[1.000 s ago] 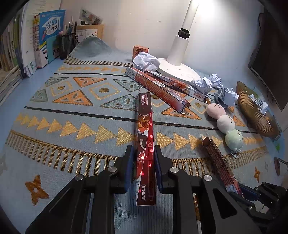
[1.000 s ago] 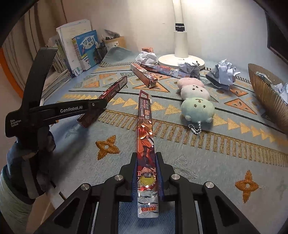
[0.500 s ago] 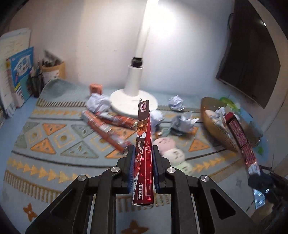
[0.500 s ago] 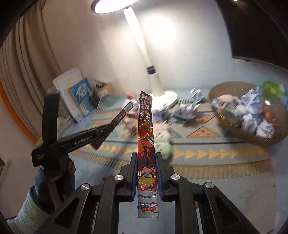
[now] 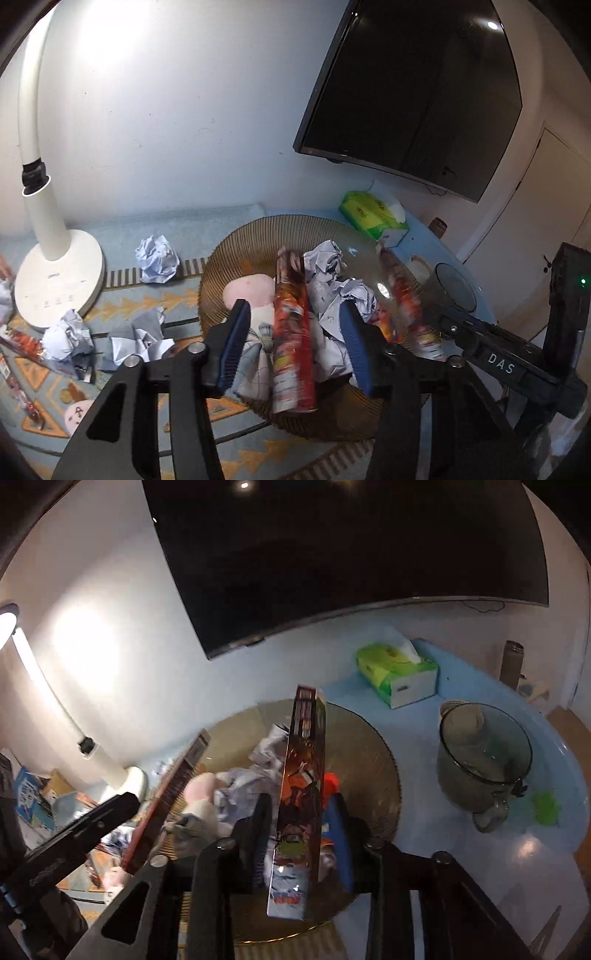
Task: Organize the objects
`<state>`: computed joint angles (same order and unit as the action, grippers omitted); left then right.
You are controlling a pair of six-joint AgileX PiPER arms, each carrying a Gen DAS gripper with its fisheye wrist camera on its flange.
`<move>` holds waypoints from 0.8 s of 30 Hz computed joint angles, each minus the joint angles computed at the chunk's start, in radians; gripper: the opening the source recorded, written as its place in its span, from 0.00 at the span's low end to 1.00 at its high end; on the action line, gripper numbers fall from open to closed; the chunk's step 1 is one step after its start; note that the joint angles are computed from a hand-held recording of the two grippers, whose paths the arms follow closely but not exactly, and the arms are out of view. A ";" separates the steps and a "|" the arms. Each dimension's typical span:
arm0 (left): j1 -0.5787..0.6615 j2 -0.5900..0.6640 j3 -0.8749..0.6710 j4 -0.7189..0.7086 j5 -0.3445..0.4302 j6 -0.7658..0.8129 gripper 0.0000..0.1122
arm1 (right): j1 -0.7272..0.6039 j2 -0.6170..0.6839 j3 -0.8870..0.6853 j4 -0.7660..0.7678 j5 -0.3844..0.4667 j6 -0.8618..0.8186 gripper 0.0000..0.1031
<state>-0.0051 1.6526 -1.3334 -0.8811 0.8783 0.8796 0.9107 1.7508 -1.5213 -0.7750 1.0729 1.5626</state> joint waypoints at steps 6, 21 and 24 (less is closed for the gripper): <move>0.167 -0.052 0.080 -0.068 0.086 0.101 0.52 | 0.054 -0.078 0.106 -0.028 -0.013 0.025 0.43; 0.860 0.068 0.079 -0.025 0.091 0.439 0.91 | 0.292 0.330 -0.378 0.076 -0.083 -0.113 0.78; 0.877 0.098 0.127 -0.036 -0.013 0.524 0.91 | 0.292 0.458 -0.486 0.108 -0.066 -0.145 0.78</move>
<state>0.8717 1.7509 -1.2064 -0.9168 0.8655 1.4037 1.2028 2.2091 -2.0070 -0.6665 1.0067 1.4174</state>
